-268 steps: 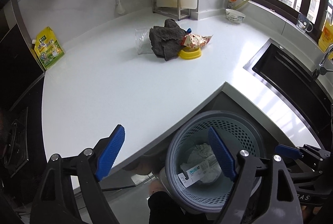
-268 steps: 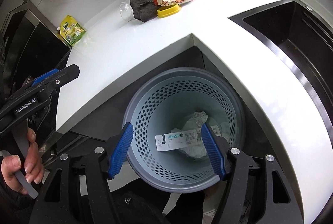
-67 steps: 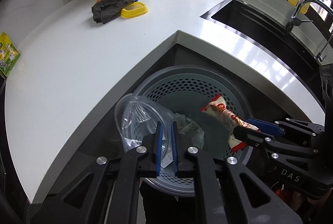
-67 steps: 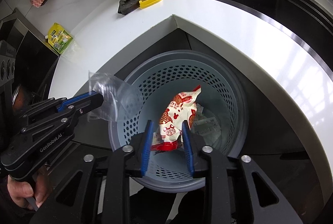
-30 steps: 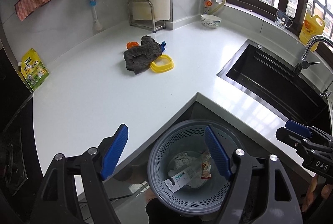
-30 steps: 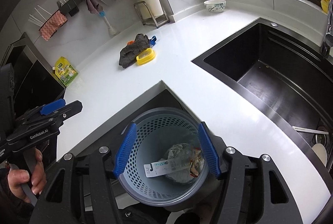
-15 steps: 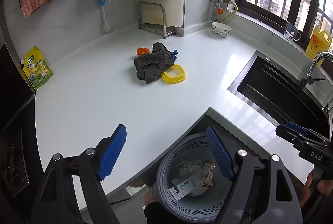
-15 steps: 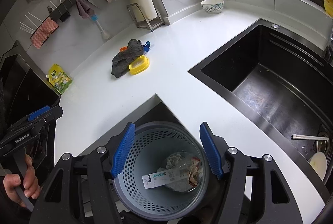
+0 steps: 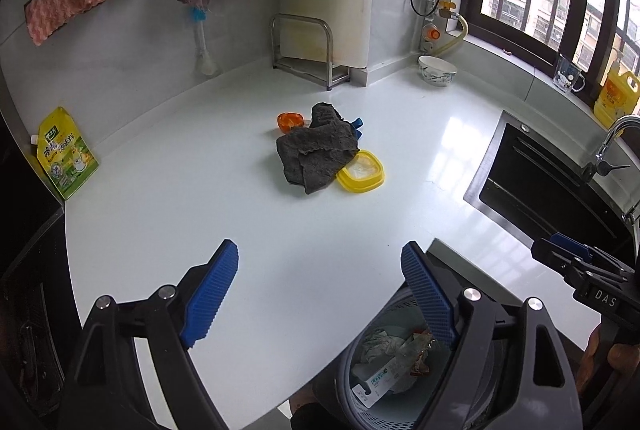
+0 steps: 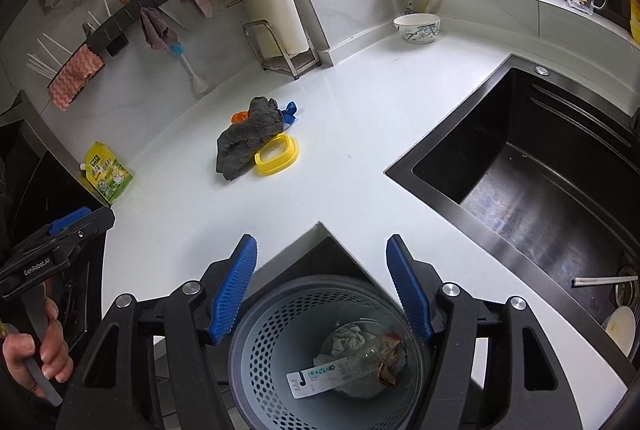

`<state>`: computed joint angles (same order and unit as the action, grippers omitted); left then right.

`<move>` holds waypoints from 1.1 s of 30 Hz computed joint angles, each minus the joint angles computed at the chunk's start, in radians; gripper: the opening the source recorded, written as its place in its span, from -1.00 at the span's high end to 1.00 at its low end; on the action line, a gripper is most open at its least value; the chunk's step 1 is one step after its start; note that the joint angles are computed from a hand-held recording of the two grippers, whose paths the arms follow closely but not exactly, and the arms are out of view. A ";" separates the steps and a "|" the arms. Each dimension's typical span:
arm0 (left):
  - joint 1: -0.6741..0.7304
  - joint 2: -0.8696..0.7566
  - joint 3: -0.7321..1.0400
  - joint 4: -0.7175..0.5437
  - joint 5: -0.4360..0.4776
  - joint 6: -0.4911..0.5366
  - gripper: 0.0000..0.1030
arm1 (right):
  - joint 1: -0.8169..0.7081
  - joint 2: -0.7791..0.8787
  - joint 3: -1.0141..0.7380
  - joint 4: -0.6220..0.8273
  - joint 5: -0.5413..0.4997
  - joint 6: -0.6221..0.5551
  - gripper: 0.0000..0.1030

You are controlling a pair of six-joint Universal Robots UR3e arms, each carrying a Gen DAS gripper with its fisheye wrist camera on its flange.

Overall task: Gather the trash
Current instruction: 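Move both open tools back to the cloth and yellow lid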

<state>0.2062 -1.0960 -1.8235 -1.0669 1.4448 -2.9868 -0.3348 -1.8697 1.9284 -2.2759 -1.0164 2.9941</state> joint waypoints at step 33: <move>0.234 -0.649 0.213 0.292 -0.241 0.337 -0.62 | 0.502 1.125 -1.145 -0.049 -0.419 0.295 -0.51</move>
